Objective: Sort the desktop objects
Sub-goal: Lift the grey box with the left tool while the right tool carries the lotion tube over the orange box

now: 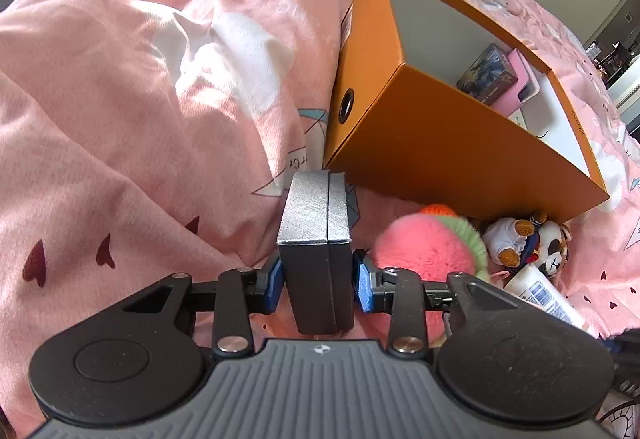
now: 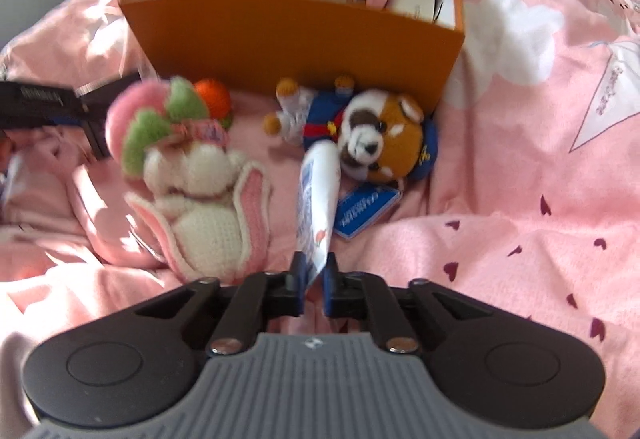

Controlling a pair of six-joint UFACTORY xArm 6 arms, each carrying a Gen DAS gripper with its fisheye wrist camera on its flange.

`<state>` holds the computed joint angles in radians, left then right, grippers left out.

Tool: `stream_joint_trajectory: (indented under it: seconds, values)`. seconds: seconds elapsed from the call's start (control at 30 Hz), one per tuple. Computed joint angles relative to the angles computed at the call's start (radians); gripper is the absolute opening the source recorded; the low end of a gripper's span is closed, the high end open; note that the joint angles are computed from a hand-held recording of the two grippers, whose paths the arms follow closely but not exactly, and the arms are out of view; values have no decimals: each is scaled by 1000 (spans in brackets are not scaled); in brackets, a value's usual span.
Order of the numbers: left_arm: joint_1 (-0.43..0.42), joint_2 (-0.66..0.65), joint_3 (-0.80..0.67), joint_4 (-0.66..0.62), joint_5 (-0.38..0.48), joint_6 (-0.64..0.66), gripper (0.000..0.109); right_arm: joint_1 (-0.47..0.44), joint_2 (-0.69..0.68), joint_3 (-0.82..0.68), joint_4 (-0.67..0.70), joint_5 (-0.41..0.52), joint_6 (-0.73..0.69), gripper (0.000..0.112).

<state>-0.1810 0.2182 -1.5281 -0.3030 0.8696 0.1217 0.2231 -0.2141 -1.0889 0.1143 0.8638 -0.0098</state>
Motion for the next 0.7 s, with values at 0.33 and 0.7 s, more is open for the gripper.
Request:
stream_joint_trajectory:
  seconds: [0.33,0.7]
  values:
    - [-23,25,-17,38,-52,-37,40,-2,47,-52,-17,-142,8,4]
    - [-9,-35,-31,-63,-18,65,39,-10,55,-94,14,-162,-29,2]
